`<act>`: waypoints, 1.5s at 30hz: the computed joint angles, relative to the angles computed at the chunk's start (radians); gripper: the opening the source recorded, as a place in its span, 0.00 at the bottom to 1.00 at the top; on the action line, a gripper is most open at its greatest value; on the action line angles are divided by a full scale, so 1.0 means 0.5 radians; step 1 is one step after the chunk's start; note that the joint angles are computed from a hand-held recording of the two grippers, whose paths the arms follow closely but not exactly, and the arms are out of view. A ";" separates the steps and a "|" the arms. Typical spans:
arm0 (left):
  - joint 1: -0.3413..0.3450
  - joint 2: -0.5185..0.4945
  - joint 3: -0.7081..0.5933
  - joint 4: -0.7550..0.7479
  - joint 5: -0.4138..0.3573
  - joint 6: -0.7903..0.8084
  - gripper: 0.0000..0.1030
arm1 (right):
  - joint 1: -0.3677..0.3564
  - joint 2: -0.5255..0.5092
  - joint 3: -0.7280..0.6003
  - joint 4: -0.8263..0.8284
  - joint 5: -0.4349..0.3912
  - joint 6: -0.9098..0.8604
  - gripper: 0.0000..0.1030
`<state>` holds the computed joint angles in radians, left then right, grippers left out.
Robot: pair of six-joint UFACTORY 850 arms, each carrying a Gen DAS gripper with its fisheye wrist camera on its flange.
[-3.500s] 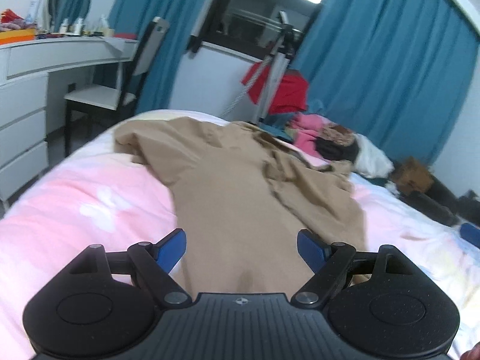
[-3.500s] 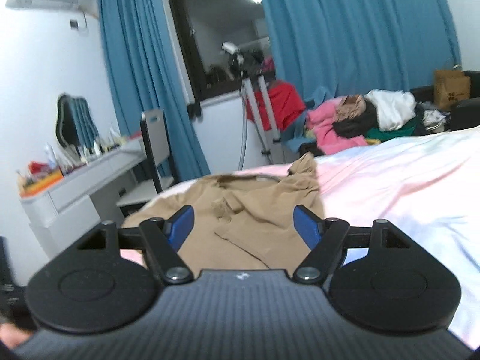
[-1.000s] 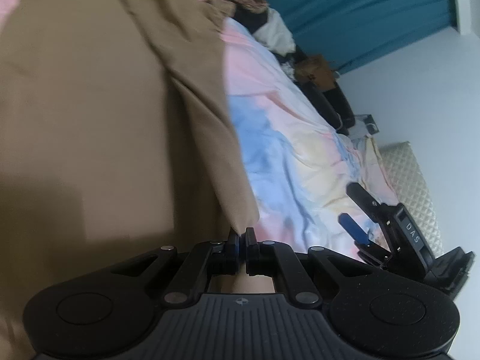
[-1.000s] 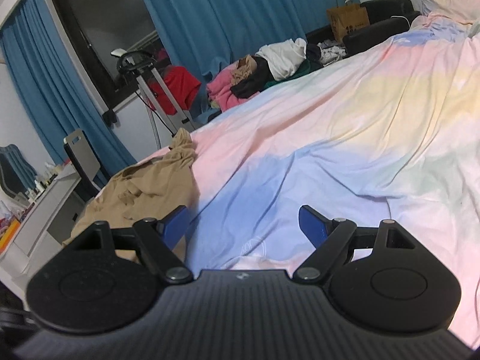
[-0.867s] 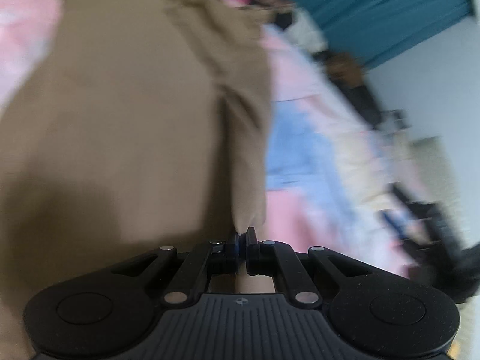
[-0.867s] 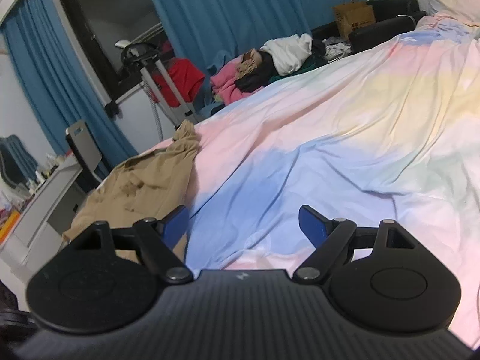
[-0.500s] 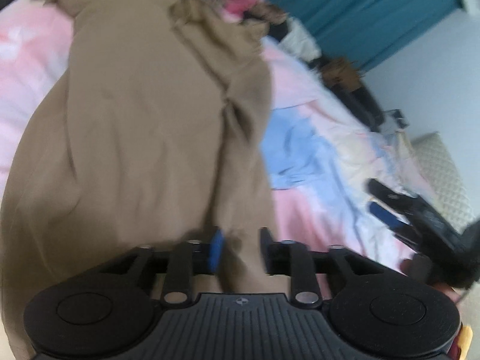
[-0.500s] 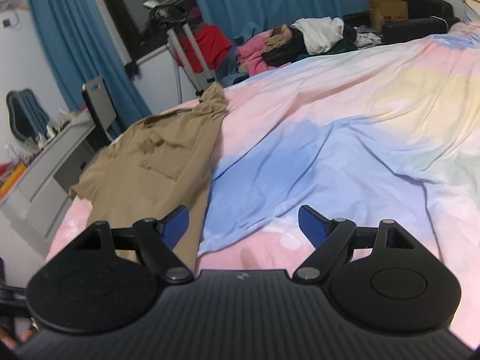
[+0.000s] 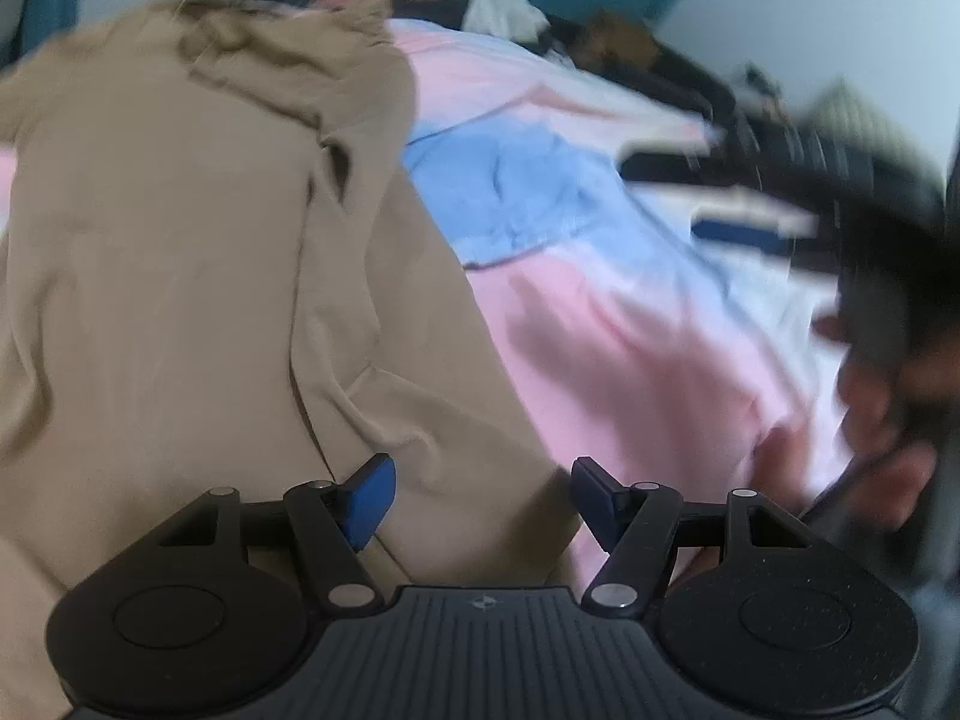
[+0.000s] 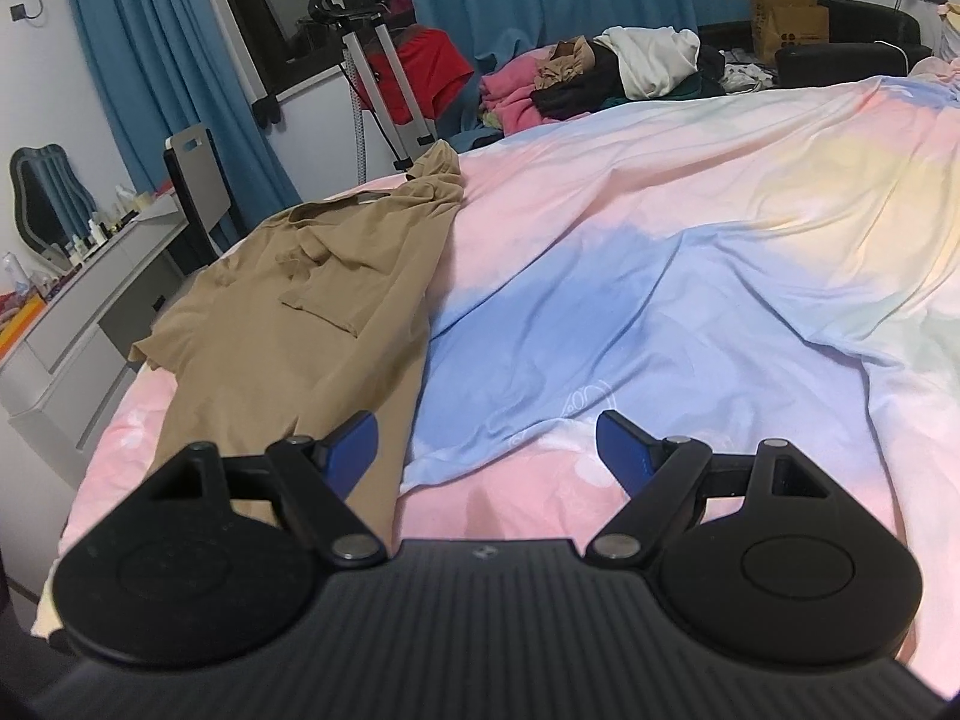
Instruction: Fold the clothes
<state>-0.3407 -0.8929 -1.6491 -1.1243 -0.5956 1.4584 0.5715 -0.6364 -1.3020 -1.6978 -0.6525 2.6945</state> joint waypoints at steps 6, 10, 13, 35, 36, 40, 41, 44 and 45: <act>0.014 0.079 0.142 -0.206 0.043 0.334 0.05 | -0.002 -0.013 -0.017 0.057 0.005 -0.047 0.79; 0.111 0.111 0.152 -0.366 -0.177 0.264 0.01 | 0.001 -0.014 -0.019 0.097 0.007 -0.073 0.79; 0.189 0.131 0.151 -0.421 -0.325 0.135 0.00 | 0.006 -0.014 -0.020 0.104 0.004 -0.091 0.79; -0.032 0.190 0.366 -0.644 0.117 0.942 0.12 | 0.012 0.005 0.011 -0.100 0.079 0.099 0.79; -0.015 0.194 0.368 -0.665 0.085 0.911 0.10 | 0.012 0.005 0.011 -0.095 0.077 0.100 0.79; 0.078 0.225 0.368 -0.676 -0.075 0.638 0.06 | 0.015 0.006 0.013 -0.085 0.068 0.113 0.79; 0.106 0.226 0.354 -0.647 -0.130 0.517 0.06 | 0.017 0.006 0.012 -0.090 0.067 0.117 0.79; 0.187 0.270 0.370 -0.631 -0.205 0.234 0.05 | 0.020 0.007 0.016 -0.135 0.068 0.137 0.79; 0.206 0.282 0.369 -0.570 -0.188 0.097 0.04 | 0.022 0.008 0.017 -0.150 0.068 0.143 0.79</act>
<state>-0.2376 -0.7521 -1.4647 -1.4092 -0.6895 1.5070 0.5822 -0.6326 -1.2936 -1.7726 -0.6183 2.7661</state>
